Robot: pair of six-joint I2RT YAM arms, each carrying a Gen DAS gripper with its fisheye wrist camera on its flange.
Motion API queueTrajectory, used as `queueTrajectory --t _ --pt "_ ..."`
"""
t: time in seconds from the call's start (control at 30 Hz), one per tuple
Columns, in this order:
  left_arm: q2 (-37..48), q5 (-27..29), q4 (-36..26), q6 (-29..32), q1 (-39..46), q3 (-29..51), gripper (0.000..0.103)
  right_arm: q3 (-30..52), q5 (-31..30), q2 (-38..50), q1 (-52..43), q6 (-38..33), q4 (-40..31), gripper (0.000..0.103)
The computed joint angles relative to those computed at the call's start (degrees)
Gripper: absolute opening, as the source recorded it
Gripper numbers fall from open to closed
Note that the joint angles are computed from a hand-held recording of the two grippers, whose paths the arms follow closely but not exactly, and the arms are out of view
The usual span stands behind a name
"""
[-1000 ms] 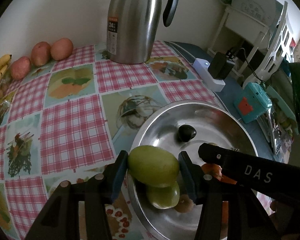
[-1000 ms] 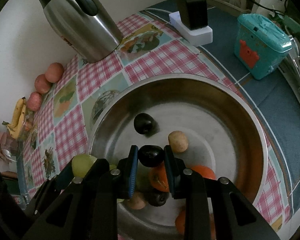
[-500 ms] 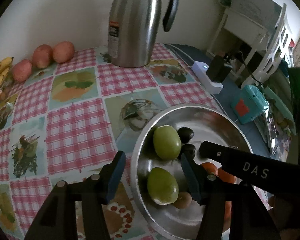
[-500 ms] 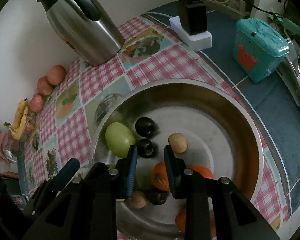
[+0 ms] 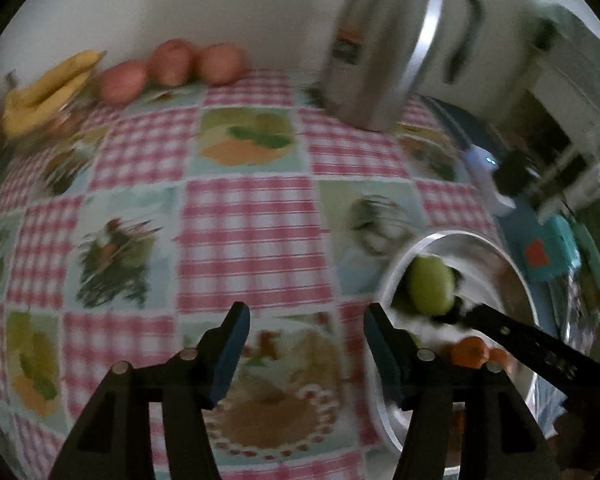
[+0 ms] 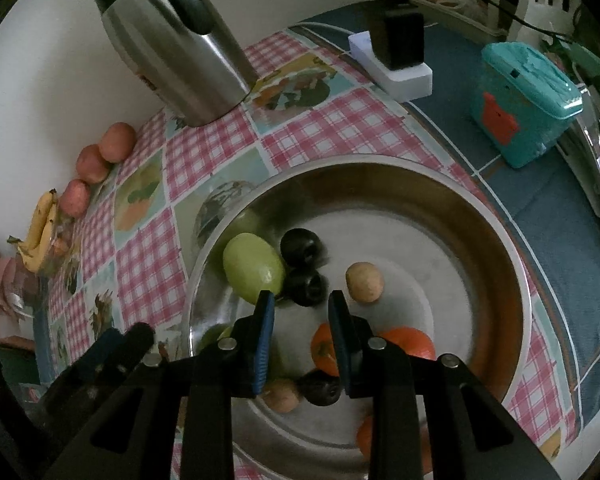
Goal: Organize fruits
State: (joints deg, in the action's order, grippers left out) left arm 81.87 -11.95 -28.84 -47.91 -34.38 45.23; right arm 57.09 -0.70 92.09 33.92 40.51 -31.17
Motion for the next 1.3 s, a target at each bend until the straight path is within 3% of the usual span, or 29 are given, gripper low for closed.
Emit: queueTrajectory --t 0.17,0.37,0.5,0.53,0.57,0.6,0.73,0.8,1.13,1.3 --pt "-2.9 0.0 -3.0 -1.5 4.6 -2.4 0.064 1.7 0.9 1.0 1.9 -0.8 -1.1 0.028" --pt "-4.7 -2.0 -6.4 -2.2 6.9 -3.0 0.074 4.2 1.9 2.2 4.8 -1.6 -2.5 0.028" --pt "-5.2 -4.0 -9.1 -3.3 7.2 -2.5 0.09 5.7 2.8 2.8 6.6 -1.9 -3.3 0.029" --pt "-4.8 -4.8 -9.9 -3.9 7.1 -2.2 0.097 6.2 3.0 3.3 7.0 -1.9 -3.6 0.032" --pt "-4.6 -5.4 -10.4 -4.2 7.2 -2.2 0.1 6.7 3.2 3.7 7.2 -2.0 -3.8 0.04" --pt "-4.5 -5.5 -10.2 -4.0 7.4 -2.4 0.101 7.1 3.5 4.1 7.5 -2.2 -4.1 0.049" --pt "-4.5 -5.7 -9.5 -3.6 8.1 -3.4 0.103 8.0 4.0 5.2 7.8 -2.4 -5.3 0.058" --pt "-4.3 -5.6 -9.2 -3.0 8.2 -3.6 0.103 8.7 5.1 6.1 8.1 -2.3 -6.2 0.074" --pt "-5.2 -6.8 -7.6 -0.6 8.2 -5.0 0.103 9.1 7.8 7.3 9.4 -3.9 -6.0 0.081" --pt "-5.9 -11.6 -10.7 -2.3 6.9 -3.8 0.103 8.3 8.6 6.7 9.9 -3.6 -4.8 0.083"
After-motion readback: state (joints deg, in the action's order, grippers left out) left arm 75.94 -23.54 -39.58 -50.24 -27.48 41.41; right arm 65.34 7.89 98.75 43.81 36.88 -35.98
